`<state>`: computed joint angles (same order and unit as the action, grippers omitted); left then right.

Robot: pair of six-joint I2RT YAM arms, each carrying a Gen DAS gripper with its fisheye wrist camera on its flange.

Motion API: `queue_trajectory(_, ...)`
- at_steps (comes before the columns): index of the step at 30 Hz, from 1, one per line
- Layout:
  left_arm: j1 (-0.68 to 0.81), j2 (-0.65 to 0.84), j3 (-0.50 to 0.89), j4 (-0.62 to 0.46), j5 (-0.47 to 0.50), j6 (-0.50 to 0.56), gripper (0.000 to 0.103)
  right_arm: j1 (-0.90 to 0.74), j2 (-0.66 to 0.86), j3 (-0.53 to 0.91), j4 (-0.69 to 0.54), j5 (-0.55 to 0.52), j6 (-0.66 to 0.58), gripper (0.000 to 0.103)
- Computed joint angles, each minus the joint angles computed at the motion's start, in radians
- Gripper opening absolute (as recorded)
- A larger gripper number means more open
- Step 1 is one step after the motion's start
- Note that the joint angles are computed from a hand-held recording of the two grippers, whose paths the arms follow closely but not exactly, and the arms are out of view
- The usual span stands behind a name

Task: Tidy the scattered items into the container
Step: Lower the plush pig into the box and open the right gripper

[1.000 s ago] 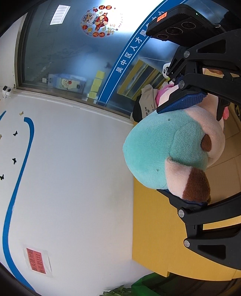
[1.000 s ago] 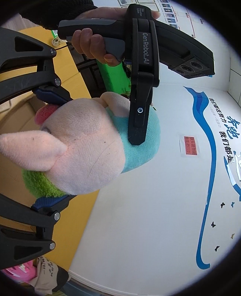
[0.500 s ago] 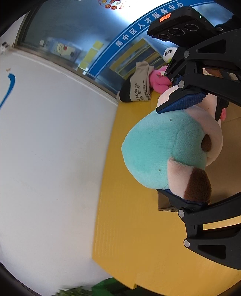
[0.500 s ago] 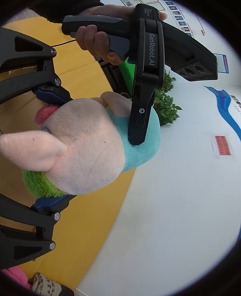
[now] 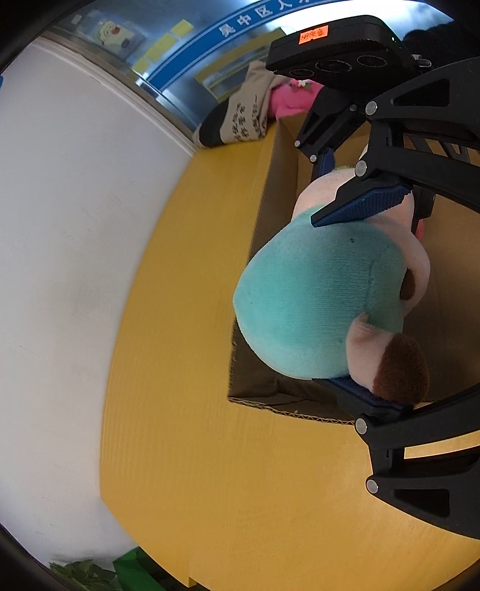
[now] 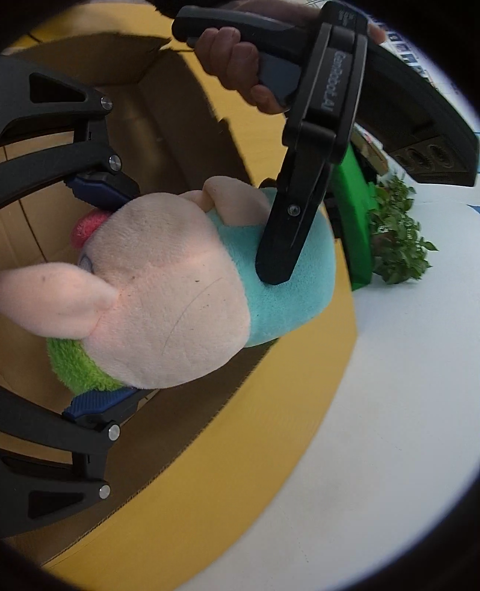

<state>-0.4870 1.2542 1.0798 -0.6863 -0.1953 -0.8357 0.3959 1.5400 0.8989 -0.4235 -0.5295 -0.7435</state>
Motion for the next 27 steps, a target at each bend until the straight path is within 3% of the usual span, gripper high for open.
queue_trajectory(7,-0.002,0.018,-0.044,0.012,-0.033,-0.058,0.086,0.021,0.119,-0.049,0.156,0.02,0.042,0.089)
queue_trajectory(11,-0.036,-0.015,-0.032,-0.003,-0.105,-0.061,0.09,-0.083,0.065,-0.191,0.238,-0.026,-0.012,0.091)
queue_trajectory(17,-0.078,-0.064,-0.008,-0.056,-0.162,-0.069,0.09,-0.15,0.073,-0.229,0.311,-0.056,0.105,0.093)
queue_trajectory(23,-0.208,-0.117,0.001,-0.153,-0.268,-0.129,0.09,-0.193,-0.053,-0.389,0.404,-0.107,0.126,0.093)
queue_trajectory(27,-0.366,-0.095,0.051,-0.228,-0.39,-0.22,0.09,-0.331,-0.261,-0.475,0.289,-0.208,0.089,0.093)
